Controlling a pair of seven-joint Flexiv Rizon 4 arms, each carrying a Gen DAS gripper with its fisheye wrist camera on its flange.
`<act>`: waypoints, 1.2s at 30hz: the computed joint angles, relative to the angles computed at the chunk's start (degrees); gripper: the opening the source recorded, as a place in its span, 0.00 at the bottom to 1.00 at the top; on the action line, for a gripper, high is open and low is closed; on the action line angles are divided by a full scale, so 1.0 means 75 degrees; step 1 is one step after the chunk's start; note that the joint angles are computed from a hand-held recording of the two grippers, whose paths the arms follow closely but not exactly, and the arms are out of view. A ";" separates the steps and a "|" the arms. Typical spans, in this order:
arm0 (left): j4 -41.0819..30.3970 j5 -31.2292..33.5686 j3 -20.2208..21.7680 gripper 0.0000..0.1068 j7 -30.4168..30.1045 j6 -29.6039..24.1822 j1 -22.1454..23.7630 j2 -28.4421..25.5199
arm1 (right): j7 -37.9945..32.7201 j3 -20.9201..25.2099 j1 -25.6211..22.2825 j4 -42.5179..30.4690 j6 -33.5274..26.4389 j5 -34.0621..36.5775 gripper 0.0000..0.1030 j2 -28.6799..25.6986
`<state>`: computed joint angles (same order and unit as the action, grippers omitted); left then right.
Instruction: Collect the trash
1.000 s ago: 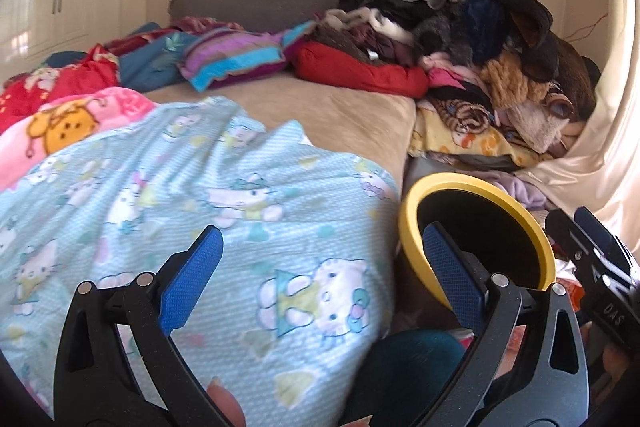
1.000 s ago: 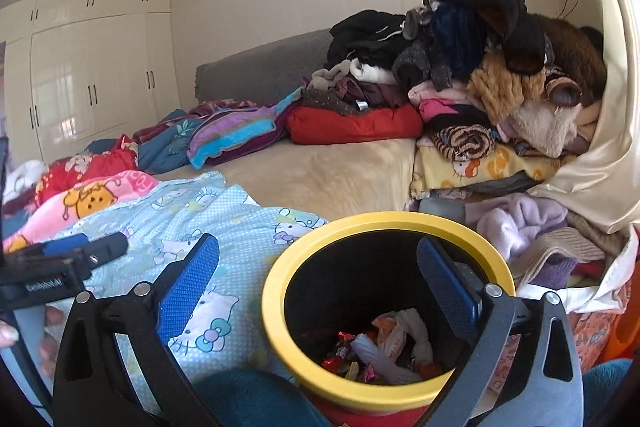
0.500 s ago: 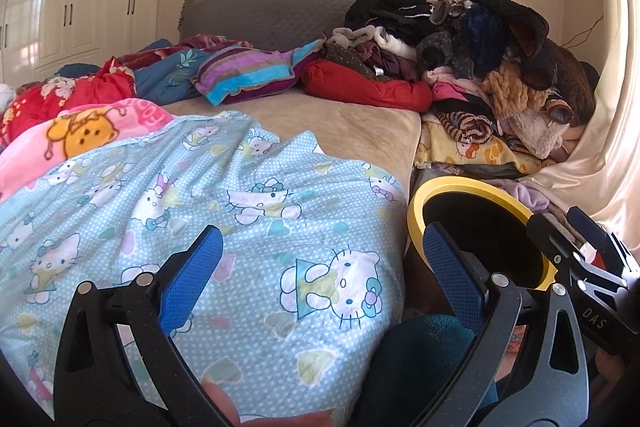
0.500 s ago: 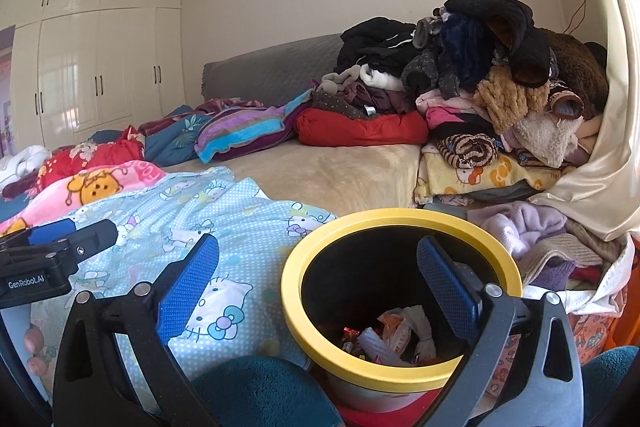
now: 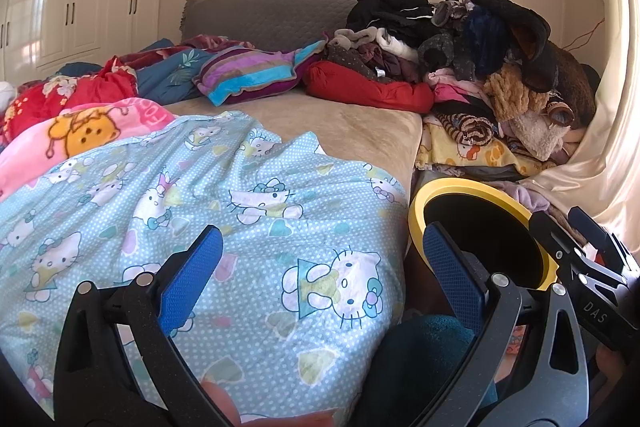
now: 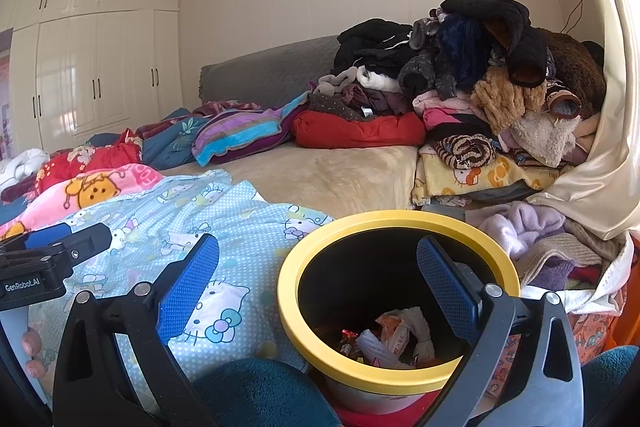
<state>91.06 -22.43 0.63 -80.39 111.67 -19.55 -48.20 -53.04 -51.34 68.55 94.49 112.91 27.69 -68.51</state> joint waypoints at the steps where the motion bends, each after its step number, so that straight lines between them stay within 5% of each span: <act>1: 0.0005 0.0009 -0.0006 0.86 -0.0006 0.0015 0.0004 0.0001 | -0.0006 0.0006 -0.0009 0.0017 0.0021 0.0003 0.94 0.0012; 36: 0.0010 -0.0033 -0.0002 0.86 0.0006 0.0059 -0.0025 -0.0025 | -0.0020 -0.0025 -0.0033 0.0018 0.0006 0.0083 0.94 0.0016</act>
<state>91.14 -22.68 0.62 -80.35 112.11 -19.74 -48.39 -53.19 -51.53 68.30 94.62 112.96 28.31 -68.40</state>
